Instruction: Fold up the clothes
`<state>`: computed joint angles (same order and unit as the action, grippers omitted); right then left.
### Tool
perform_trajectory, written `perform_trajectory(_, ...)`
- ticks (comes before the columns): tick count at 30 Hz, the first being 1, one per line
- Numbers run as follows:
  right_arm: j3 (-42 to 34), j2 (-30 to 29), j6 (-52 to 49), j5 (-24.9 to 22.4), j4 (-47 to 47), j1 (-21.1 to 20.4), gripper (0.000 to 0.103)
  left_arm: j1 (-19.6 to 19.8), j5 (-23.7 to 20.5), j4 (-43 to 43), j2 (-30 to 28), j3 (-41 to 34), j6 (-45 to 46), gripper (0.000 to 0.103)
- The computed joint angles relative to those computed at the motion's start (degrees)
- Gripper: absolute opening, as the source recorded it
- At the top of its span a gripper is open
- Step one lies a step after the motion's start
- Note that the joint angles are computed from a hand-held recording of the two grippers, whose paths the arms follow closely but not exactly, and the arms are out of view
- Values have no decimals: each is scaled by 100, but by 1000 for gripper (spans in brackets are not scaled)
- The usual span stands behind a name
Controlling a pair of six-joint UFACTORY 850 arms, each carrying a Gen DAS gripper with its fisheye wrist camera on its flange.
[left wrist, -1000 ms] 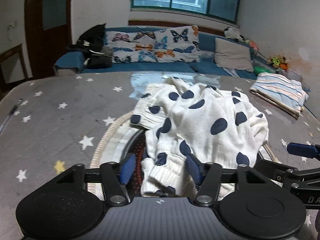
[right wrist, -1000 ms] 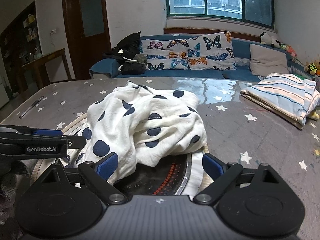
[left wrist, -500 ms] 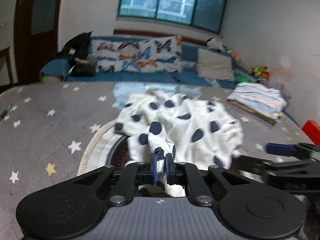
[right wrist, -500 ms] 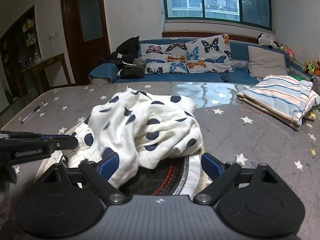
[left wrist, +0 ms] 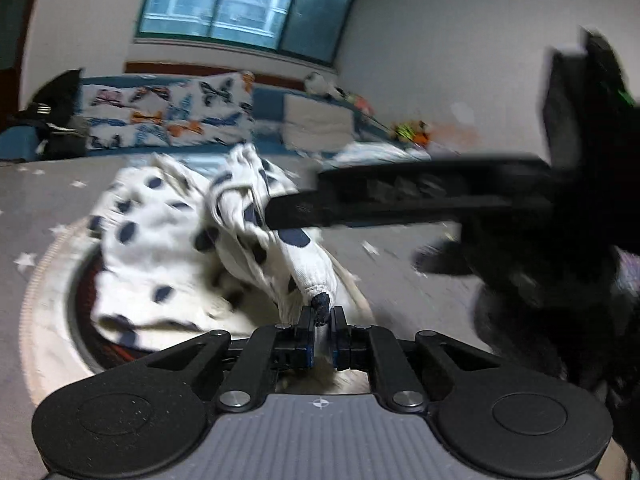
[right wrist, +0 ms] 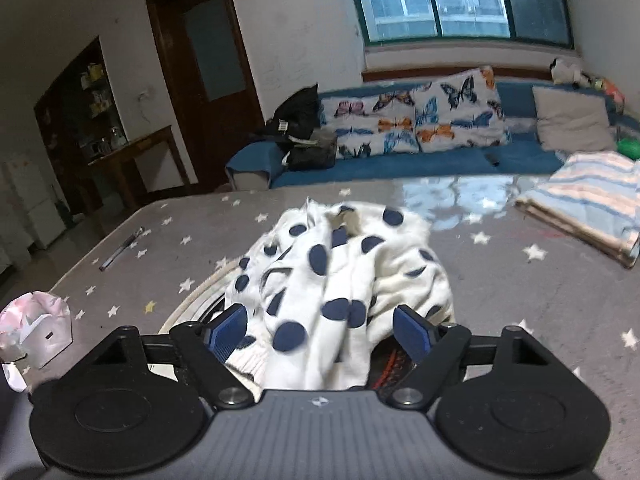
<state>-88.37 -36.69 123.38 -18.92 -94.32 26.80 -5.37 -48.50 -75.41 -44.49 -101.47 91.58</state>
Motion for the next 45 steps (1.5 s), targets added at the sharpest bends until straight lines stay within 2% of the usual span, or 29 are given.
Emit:
perform_trajectory(2,-27,-58,-431,103,496,-27,76,4,-75,148,-3,30,33,9)
perform_trajectory(4,-63,-122,-952,196,1081,-56,64,23,-76,259,-21,8,12,13)
perform_trajectory(5,-56,-138,-1134,180,1294,-60,61,32,-77,314,-31,-4,1,15)
perform_trajectory(10,132,-84,-1155,-225,1647,-72,52,171,40,401,-89,-156,40,17)
perform_trajectory(12,233,-36,-1017,-242,1670,-111,52,193,380,367,-132,-266,-120,29)
perform_trajectory(14,343,21,-754,-176,1538,-133,52,161,899,490,-242,-499,-600,37)
perform_trajectory(17,509,110,-217,-121,1066,-115,52,68,1480,1246,-697,-1258,-1815,46)
perform_trajectory(20,648,214,151,-81,698,-94,53,-21,1812,2302,-1092,-1916,-3077,50)
perform_trajectory(22,690,254,282,-90,548,-83,55,-53,1777,2831,-1389,-2381,-3676,50)
perform_trajectory(25,692,275,327,-48,422,-89,58,-94,1634,3392,-1718,-2906,-4301,49)
perform_trajectory(28,583,190,102,-32,538,-109,58,-152,1487,3735,-1922,-3221,-4714,45)
perform_trajectory(29,533,152,47,-21,564,-121,58,-157,1444,3780,-1969,-3289,-4770,37)
perform_trajectory(31,446,90,144,12,440,-144,58,-148,1499,3609,-1899,-3153,-4566,30)
perform_trajectory(33,306,-2,114,33,427,-171,58,-141,1574,3435,-1812,-2996,-4327,16)
perform_trajectory(35,114,-126,-139,20,615,-193,58,-114,1549,3275,-1731,-2878,-4180,11)
perform_trajectory(38,-127,-278,-434,-29,830,-217,49,-80,1535,3044,-1566,-2641,-3953,9)
perform_trajectory(39,-191,-319,-413,-36,792,-230,39,-61,1542,2940,-1489,-2519,-3836,9)
perform_trajectory(43,-56,-210,676,-203,10,-280,23,33,1520,2595,-1181,-2061,-3495,9)
perform_trajectory(45,115,-90,1101,-362,-144,-303,23,99,1425,2376,-1051,-1877,-3325,9)
